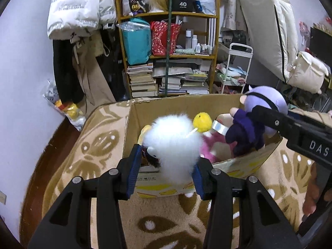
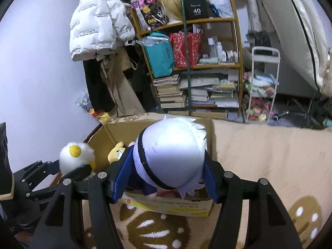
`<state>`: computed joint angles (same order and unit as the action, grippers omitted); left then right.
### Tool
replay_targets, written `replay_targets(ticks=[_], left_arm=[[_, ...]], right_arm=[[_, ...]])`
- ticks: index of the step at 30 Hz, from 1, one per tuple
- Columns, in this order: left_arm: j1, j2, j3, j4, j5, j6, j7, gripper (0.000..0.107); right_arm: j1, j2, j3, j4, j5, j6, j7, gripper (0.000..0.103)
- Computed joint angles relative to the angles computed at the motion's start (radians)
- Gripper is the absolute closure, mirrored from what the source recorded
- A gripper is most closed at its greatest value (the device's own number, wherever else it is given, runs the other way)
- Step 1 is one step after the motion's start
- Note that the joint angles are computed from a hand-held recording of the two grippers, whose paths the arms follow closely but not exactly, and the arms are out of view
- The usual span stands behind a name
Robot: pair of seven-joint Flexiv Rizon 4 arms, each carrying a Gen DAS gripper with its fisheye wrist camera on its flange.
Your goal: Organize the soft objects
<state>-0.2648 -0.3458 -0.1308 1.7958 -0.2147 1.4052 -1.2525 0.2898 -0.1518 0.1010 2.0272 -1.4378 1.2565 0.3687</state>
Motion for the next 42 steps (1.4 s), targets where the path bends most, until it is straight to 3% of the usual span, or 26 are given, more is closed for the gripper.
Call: replay_targets(ticks=[4, 8, 11, 14, 20, 21, 23, 27, 31, 34, 38, 42], left_arm=[[-0.012, -0.017, 0.032, -0.030, 0.024, -0.021, -0.035, 0.060], [-0.062, -0.037, 0.106, -0.061, 0.116, -0.015, -0.115, 0.045], [-0.063, -0.039, 0.109, -0.064, 0.150, -0.018, -0.129, 0.036], [-0.096, -0.033, 0.155, -0.068, 0.217, -0.015, -0.183, 0.031], [-0.082, 0.027, 0.154, -0.023, 0.262, -0.018, -0.226, 0.022], [-0.089, 0.041, 0.166, -0.016, 0.284, -0.015, -0.242, 0.021], [-0.099, 0.065, 0.184, -0.006, 0.326, -0.009, -0.277, 0.017], [-0.093, 0.131, 0.190, 0.025, 0.390, -0.012, -0.326, 0.011], [-0.093, 0.186, 0.200, 0.033, 0.499, -0.020, -0.409, 0.009], [-0.084, 0.232, 0.194, 0.040, 0.591, -0.029, -0.474, 0.007], [-0.057, 0.302, 0.172, 0.068, 0.692, -0.041, -0.535, 0.006], [-0.014, 0.369, 0.140, 0.133, 0.677, -0.032, -0.532, 0.006]], right_arm=[[-0.007, -0.011, -0.009, -0.009, -0.038, 0.005, 0.030, 0.036], [-0.003, -0.025, -0.006, -0.013, -0.027, -0.011, 0.007, 0.036], [0.005, -0.034, -0.003, -0.015, 0.012, -0.022, -0.045, 0.026], [0.005, -0.027, -0.009, -0.010, -0.001, -0.014, -0.035, 0.025], [0.004, 0.014, 0.001, 0.013, 0.013, -0.034, -0.073, 0.022], [0.002, 0.030, 0.004, 0.021, 0.008, -0.041, -0.071, 0.011], [-0.004, 0.061, 0.008, 0.034, -0.033, -0.063, -0.019, 0.000], [-0.021, 0.107, 0.033, 0.057, -0.029, -0.073, -0.011, 0.000], [-0.015, 0.162, 0.071, 0.094, 0.094, -0.091, -0.109, 0.000], [-0.002, 0.205, 0.102, 0.116, 0.150, -0.136, -0.157, 0.000], [0.039, 0.264, 0.167, 0.130, 0.239, -0.312, -0.225, 0.000], [0.061, 0.323, 0.208, 0.158, 0.257, -0.403, -0.234, 0.000]])
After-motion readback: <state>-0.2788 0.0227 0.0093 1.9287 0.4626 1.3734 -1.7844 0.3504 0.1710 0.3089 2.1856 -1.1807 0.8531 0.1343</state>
